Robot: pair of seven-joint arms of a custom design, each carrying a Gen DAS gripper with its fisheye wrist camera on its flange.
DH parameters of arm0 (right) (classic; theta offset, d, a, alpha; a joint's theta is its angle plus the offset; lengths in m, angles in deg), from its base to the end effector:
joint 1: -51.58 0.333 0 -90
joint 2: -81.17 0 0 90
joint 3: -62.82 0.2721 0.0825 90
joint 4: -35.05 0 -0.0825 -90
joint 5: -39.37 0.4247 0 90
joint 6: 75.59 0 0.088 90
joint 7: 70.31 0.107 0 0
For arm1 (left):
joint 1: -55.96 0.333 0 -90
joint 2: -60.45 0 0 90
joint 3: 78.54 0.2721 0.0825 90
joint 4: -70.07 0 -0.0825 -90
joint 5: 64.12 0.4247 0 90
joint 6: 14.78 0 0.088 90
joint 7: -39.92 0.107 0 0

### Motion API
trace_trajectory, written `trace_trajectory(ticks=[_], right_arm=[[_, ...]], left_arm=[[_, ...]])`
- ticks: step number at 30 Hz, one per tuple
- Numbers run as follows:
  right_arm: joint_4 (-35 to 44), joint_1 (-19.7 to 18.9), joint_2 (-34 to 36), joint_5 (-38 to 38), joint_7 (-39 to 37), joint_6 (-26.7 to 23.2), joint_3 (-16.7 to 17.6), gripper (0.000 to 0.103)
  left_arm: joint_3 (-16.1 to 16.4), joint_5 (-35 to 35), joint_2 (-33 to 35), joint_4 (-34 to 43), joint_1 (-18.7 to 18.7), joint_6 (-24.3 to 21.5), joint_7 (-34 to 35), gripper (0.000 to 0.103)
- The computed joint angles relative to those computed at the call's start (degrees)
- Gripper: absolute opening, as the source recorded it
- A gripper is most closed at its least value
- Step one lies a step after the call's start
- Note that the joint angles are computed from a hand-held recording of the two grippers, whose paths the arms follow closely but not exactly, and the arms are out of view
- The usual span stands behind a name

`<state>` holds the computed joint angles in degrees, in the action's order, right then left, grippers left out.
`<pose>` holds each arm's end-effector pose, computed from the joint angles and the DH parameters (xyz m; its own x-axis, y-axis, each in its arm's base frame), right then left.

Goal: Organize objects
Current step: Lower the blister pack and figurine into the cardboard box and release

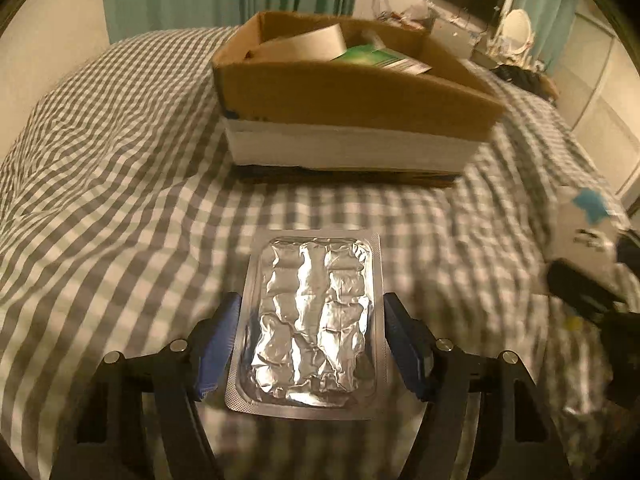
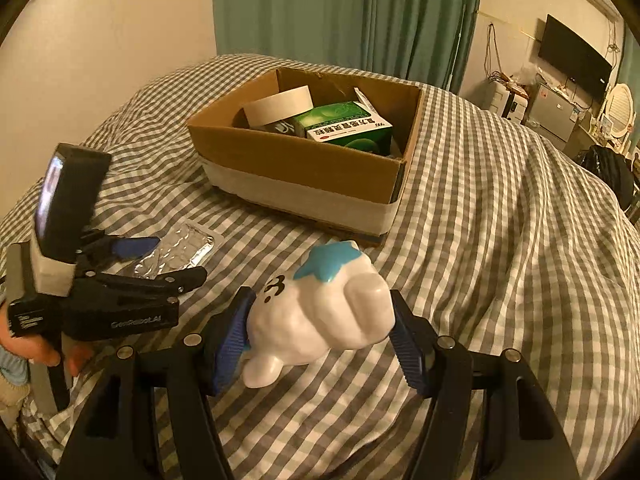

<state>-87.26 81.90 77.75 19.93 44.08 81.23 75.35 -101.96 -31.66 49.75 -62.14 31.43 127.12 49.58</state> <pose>0.4392 0.4266 0.4433 0.5456 -0.8369 0.0435 -0.6290 -0.4433 -0.6387 0.3709 -0.4143 0.3853 0.1313 -0.9853 0.1095 -0.8241 -0.1699 -0.5404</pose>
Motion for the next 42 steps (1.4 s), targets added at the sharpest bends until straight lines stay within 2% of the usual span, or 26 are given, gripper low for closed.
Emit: trace_trajectory(ticks=[3,10,18,24,27,30,35,42], right_arm=[[-1.27,0.11,-1.42,-0.23,0.87,-0.18,0.28,0.065],[-3.73,-0.84,-6.43,-3.63,4.32,0.17,1.59,0.065],[-6.02,-1.95,-12.25,-2.47,3.1,3.66,2.36,0.065],[-2.2,-4.38,-12.2,-2.84,0.9,6.39,3.08,0.065],[2.39,-5.62,-9.32,-4.34,0.23,6.73,3.44,0.065],[8.2,-6.97,-5.42,-8.89,2.08,6.69,3.97,0.065],[19.7,-5.34,3.37,-13.52,3.74,5.4,1.62,0.065],[38.11,-1.07,19.44,-8.63,-0.38,1.19,-3.03,0.065]], left_arm=[[-1.22,0.25,-0.93,1.29,-1.09,-2.91,0.63,0.072],[-3.45,4.35,-5.64,2.65,-1.73,-6.5,-0.96,0.072],[-5.29,9.34,-10.66,4.99,-0.11,-9.8,-1.46,0.072],[-6.18,14.67,-9.79,10.55,2.95,-11.83,1.16,0.072],[-6.38,18.97,-7.56,14.14,4.9,-13.57,1.23,0.072],[-4.86,21.76,-4.92,17.43,5.83,-13.06,1.2,0.072],[-1.43,25.11,1.25,22.81,6.5,-10.64,0.65,0.072],[4.29,25.92,11.86,29.21,5.25,-6.6,1.97,0.072]])
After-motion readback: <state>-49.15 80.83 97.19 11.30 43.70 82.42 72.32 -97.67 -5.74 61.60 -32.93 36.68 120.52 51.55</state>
